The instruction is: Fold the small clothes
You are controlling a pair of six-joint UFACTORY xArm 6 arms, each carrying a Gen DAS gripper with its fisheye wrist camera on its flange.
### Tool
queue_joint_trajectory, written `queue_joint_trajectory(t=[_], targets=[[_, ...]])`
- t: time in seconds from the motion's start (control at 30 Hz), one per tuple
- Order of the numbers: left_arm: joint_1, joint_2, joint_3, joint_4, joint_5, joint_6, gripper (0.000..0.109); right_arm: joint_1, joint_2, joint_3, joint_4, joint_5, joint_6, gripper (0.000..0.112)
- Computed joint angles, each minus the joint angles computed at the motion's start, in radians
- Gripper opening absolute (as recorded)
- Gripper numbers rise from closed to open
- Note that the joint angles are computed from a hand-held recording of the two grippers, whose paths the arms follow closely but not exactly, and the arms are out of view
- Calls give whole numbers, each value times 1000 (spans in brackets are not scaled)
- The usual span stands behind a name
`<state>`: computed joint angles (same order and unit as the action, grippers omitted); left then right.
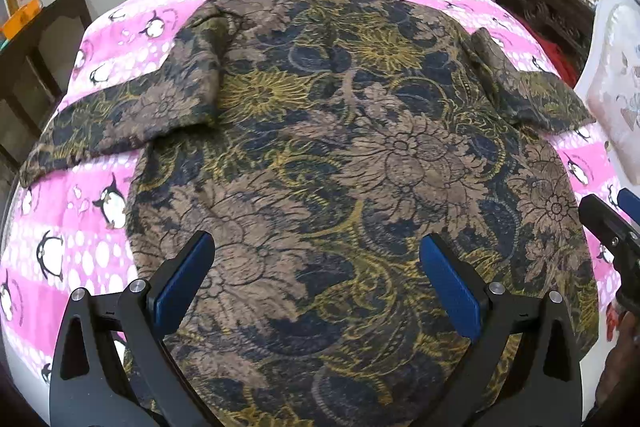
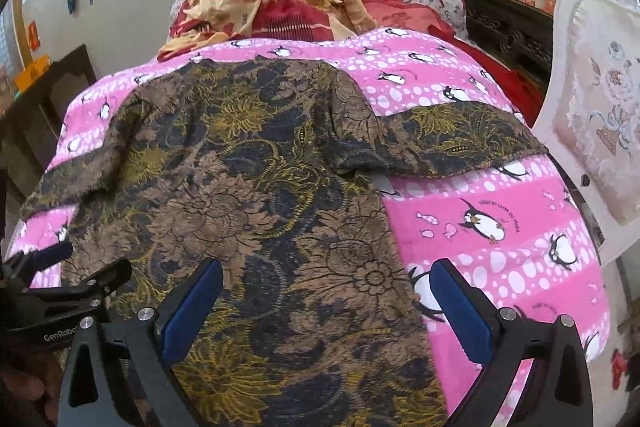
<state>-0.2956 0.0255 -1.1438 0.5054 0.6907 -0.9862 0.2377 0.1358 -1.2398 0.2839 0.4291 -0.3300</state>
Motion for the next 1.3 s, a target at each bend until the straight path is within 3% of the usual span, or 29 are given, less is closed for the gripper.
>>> queue_joint_trajectory(t=[0.23,0.4,0.6,0.83,0.97,1.03,1.07,1.1,1.2,1.3], targets=[[17,-90,100,33,-26,-54,103,17,-42,56,-30,-18,28,103],[30,-128,140,81,-25,-90,103,32,-78,93,79,-33,-77,103],[86,-85,87,116,-26,-72,103,41,-22,19,142,-24,-123,103],[164,64,-17,228,-144,-103,103,87,202,-208,112,-34,-95,103],[190,165,-55,260,-203,-94,103,89,373,-400,253,85,-220,103],[194,183,-37,202,-211,-55,103,75,453,-481,177,143,-172,100],[208,171,-2,173,-261,-55,103,66,466,-488,137,141,-142,99],[228,144,38,187,-329,-86,103,48,474,-491,128,133,-134,98],[258,125,83,133,-405,-85,102,-8,470,-484,181,108,-147,98],[249,136,59,160,-365,-99,102,-66,493,-515,132,128,-28,99]])
